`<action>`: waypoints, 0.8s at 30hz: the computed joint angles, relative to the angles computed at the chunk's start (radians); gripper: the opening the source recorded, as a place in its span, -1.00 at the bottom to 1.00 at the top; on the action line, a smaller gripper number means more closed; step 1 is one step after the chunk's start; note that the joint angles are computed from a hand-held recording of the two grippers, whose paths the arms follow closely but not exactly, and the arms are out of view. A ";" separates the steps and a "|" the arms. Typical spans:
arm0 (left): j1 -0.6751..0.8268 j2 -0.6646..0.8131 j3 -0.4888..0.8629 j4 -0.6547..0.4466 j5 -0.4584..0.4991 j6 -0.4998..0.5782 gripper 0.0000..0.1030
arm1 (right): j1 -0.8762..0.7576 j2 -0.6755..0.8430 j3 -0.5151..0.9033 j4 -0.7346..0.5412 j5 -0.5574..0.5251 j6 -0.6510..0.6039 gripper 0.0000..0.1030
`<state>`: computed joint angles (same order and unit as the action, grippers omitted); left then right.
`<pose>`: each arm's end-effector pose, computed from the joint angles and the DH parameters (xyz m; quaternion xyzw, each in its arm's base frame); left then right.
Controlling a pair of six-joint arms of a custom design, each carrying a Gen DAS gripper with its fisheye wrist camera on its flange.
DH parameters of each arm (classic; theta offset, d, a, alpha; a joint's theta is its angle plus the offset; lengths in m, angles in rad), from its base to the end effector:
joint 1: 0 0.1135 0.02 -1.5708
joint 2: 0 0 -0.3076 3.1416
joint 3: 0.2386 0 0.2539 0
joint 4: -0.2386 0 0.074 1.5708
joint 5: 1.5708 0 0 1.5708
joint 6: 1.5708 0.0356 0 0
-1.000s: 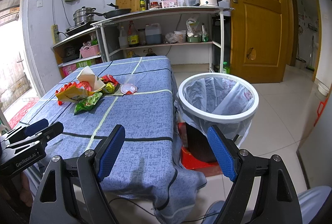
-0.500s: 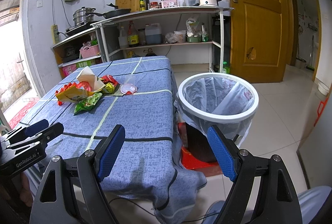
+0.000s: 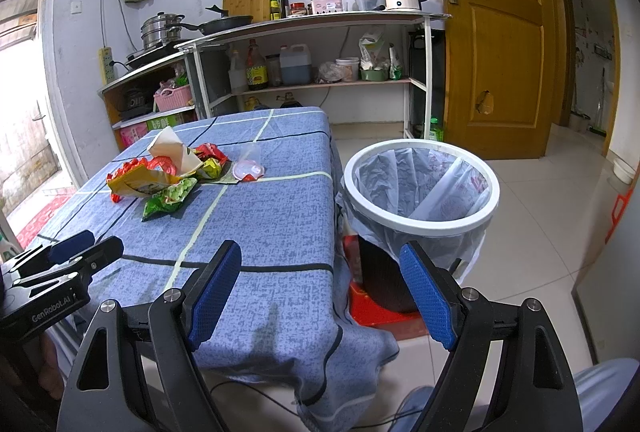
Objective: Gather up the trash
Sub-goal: 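Reach the left gripper to the yellow wrapper and close on it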
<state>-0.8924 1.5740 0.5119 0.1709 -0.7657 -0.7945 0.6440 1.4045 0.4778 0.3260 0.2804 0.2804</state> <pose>0.1800 -0.1840 0.1573 -0.0816 0.8796 0.0032 0.4686 0.2094 0.1449 0.1944 -0.0943 0.8733 0.0952 0.4684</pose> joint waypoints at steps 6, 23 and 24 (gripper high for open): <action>0.027 0.004 -0.013 0.032 0.023 0.026 0.16 | -0.007 0.020 0.018 0.001 -0.018 -0.010 0.59; 0.379 -0.016 0.027 0.127 0.247 0.249 0.21 | -0.133 0.378 0.479 -0.174 -0.352 -0.163 0.59; 0.397 -0.015 0.028 0.140 0.256 0.260 0.27 | -0.133 0.417 0.538 -0.208 -0.368 -0.172 0.59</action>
